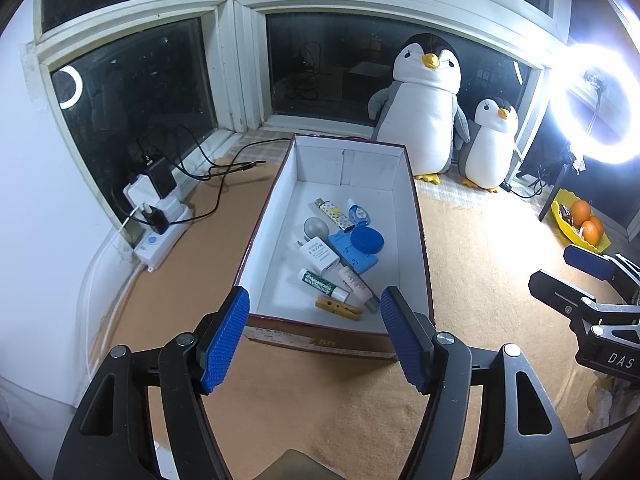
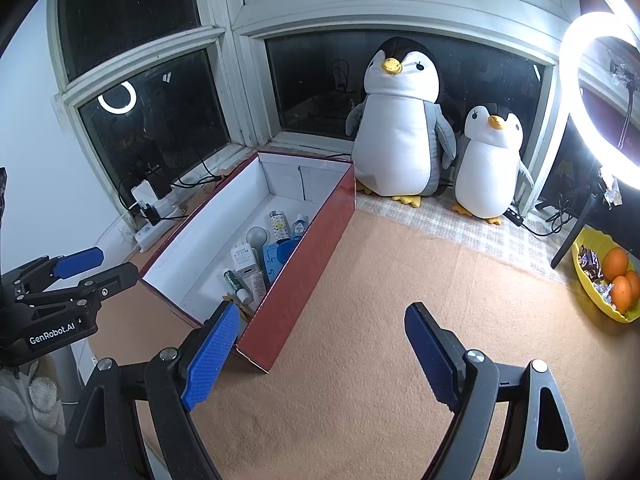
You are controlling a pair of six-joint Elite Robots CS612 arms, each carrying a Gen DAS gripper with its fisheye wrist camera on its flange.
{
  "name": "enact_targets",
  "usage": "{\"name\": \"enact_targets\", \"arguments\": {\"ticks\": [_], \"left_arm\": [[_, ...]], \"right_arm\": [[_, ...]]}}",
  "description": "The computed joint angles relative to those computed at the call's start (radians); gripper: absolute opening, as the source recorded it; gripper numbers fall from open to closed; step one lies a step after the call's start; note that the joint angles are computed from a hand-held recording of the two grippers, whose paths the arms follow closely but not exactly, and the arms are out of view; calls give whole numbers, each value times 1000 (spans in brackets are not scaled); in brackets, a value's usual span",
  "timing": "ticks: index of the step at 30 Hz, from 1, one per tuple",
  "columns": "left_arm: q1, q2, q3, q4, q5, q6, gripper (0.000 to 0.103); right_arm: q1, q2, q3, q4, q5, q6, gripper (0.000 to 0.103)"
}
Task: Organize rigid objects
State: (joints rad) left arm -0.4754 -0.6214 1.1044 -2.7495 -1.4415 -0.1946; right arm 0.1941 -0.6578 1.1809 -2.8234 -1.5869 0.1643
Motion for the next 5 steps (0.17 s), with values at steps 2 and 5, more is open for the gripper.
{"name": "enact_targets", "arguments": {"ticks": [2,5], "left_arm": [[-1,1,-1,-4,4,1,68],[-1,3,-5,5,6,3,68]], "right_arm": [[0,1,1,0,-1,-1,82],[-1,1,2,2,0,1,82]]}}
